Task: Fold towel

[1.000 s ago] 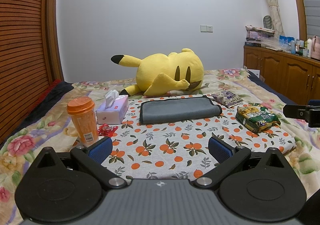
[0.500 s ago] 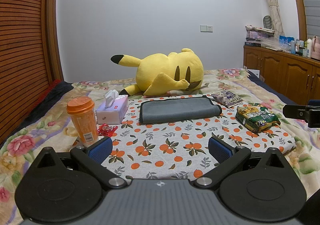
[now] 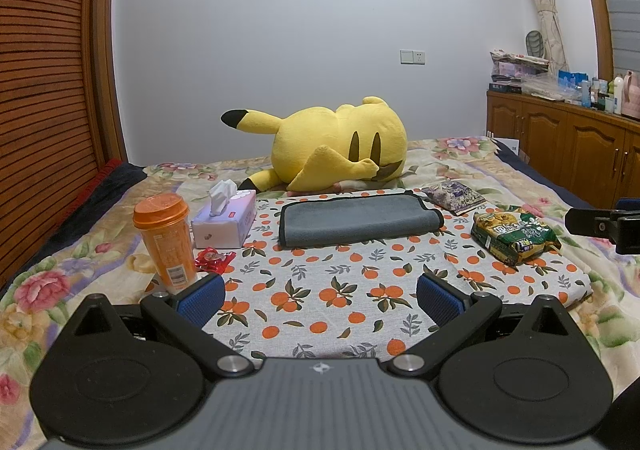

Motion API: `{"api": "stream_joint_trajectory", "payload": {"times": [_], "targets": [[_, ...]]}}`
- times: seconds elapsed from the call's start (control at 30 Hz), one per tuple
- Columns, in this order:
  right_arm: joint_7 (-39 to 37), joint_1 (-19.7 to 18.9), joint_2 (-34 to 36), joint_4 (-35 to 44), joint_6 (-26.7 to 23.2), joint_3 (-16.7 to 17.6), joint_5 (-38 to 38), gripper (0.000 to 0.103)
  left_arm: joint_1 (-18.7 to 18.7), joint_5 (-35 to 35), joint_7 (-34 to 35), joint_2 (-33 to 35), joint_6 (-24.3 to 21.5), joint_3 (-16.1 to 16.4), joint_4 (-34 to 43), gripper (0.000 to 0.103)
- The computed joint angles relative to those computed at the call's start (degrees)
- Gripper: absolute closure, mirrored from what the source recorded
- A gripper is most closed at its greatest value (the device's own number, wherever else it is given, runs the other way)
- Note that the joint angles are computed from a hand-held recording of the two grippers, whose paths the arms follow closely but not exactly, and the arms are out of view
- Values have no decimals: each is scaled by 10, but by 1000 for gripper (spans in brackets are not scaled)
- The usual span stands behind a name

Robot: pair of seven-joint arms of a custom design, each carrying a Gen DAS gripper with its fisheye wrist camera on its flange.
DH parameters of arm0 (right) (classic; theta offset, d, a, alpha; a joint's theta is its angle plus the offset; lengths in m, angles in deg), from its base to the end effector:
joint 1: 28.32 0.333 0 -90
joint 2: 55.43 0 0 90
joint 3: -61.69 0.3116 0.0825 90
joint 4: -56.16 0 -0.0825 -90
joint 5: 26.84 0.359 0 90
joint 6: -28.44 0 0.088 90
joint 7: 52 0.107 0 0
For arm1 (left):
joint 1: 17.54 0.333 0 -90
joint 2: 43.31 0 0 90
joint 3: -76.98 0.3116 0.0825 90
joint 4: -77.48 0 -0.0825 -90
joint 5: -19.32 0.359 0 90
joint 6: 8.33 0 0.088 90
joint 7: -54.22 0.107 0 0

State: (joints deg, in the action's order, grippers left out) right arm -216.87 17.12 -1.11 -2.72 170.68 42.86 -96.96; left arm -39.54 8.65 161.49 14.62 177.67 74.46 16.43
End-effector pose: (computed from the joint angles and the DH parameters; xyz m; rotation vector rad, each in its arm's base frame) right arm 0.6501 0.4514 0.3481 -1.2358 1.6567 -1.1158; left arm 0.7366 -0.2967 0.3642 -1.1300 1.8752 -1.1723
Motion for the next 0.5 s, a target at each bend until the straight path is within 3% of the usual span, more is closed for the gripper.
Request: {"api": "stream_joint_trajectory", "payload": {"times": [0.5], "targets": [[-1, 0, 1, 1, 0, 0, 2, 0, 2, 2, 0, -1, -1, -3, -2, 0]]}}
